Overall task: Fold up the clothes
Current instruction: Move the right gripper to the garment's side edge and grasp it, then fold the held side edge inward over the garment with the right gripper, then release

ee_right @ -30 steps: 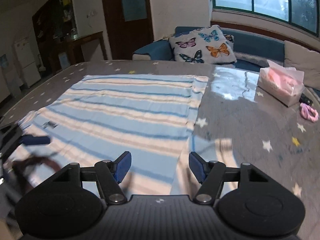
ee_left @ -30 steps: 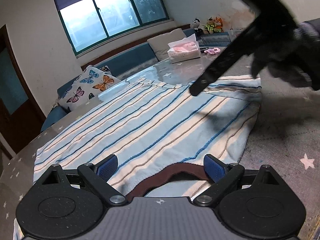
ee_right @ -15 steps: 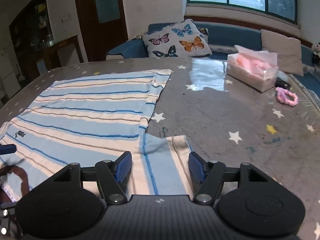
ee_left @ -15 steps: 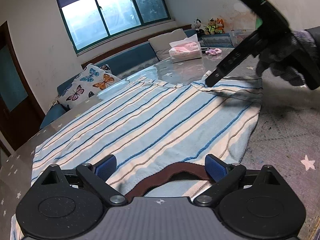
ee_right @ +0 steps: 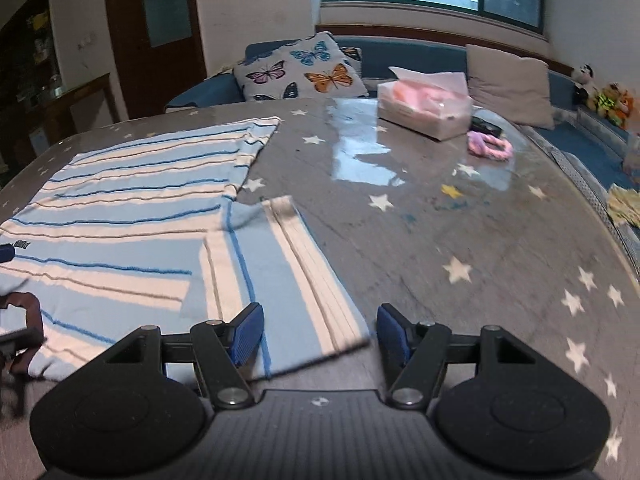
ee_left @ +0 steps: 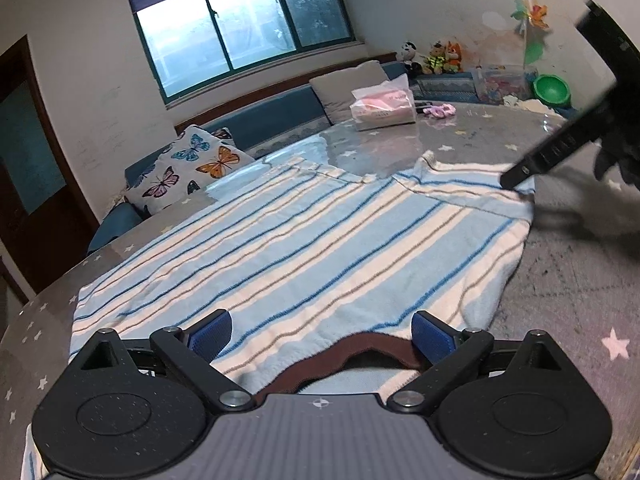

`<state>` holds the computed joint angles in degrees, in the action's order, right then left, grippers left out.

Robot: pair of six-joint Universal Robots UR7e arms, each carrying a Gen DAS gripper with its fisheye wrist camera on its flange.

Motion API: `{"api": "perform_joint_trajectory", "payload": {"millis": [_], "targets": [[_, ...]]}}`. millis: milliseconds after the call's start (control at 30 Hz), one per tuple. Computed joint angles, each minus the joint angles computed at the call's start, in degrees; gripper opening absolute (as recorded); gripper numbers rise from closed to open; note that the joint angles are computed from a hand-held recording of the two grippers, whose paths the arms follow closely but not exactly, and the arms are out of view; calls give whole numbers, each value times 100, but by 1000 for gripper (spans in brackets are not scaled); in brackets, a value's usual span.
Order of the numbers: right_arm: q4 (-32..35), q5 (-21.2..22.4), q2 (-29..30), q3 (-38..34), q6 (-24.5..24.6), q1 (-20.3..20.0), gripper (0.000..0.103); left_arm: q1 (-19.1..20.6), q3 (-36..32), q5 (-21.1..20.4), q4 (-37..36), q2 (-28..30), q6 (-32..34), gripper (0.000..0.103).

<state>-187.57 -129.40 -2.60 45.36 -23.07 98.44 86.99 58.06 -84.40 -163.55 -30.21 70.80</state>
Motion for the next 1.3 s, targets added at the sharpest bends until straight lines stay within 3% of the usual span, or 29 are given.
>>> {"api": "perform_joint_trajectory", "payload": {"millis": [133, 400, 533, 900, 1100, 1300], "targets": [[-183, -86, 48, -16, 109, 5, 56, -24, 35, -48, -112, -48, -164, 103], [-301, -422, 196, -193, 34, 78, 16, -47, -126, 112, -120, 17, -478, 103], [-347, -304, 139, -122, 130, 83, 9, -50, -90, 123, -144, 2, -536, 103], [-228, 649, 66, -158, -140, 401, 9, -5, 24, 102, -155, -80, -586, 103], [378, 1122, 451, -824, -266, 519, 9, 18, 76, 116, -199, -133, -649, 103], [1111, 1306, 827, -1382, -115, 495, 13, 34, 87, 165, -214, -155, -705, 103]]}}
